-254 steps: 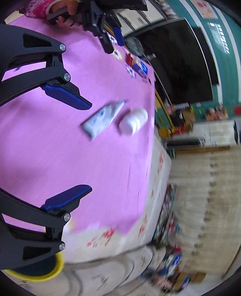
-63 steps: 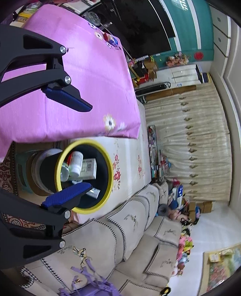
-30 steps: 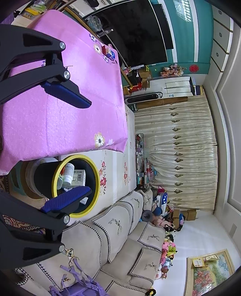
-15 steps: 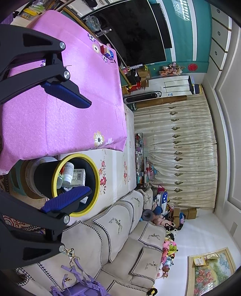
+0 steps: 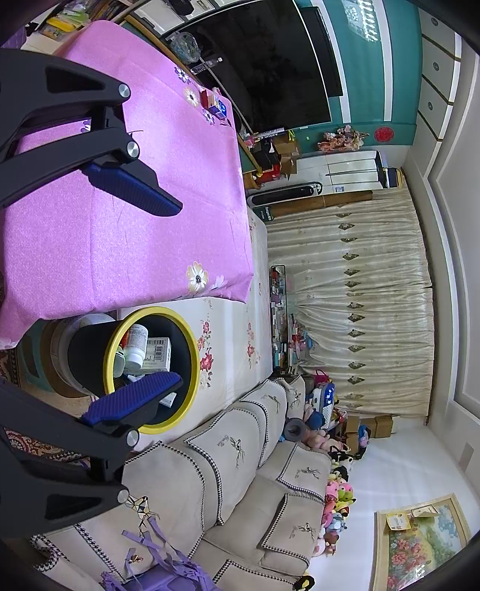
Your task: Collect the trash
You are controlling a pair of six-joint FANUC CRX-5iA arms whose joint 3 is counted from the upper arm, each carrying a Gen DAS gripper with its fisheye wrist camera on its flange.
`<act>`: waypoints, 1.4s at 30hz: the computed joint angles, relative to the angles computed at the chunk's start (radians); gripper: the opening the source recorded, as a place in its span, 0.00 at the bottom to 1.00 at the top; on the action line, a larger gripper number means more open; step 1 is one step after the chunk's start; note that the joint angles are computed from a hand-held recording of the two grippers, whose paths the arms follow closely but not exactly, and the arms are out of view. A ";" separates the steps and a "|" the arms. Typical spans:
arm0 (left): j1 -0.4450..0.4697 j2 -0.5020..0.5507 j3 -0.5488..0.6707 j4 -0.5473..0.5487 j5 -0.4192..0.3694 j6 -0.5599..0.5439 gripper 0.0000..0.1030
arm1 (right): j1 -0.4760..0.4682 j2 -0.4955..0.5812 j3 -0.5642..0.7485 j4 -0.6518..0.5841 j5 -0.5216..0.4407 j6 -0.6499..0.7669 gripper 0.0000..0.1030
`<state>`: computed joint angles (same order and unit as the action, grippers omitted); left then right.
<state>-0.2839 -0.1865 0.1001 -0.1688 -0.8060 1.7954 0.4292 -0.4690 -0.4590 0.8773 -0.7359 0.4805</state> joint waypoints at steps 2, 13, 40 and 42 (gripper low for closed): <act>-0.001 0.002 0.001 0.000 -0.001 0.000 0.95 | 0.000 0.001 0.000 0.000 -0.001 -0.001 0.79; 0.000 0.004 -0.012 0.003 0.012 -0.007 0.95 | -0.001 0.004 -0.003 -0.002 0.003 -0.005 0.79; 0.003 0.008 -0.021 0.021 0.013 -0.025 0.95 | -0.003 0.015 -0.001 -0.006 0.006 -0.008 0.79; 0.008 0.008 -0.028 0.035 0.018 -0.037 0.95 | -0.003 0.015 -0.001 -0.006 0.005 -0.008 0.79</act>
<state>-0.2759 -0.1783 0.0722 -0.1336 -0.7884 1.7587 0.4264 -0.4542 -0.4601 0.8715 -0.7312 0.4726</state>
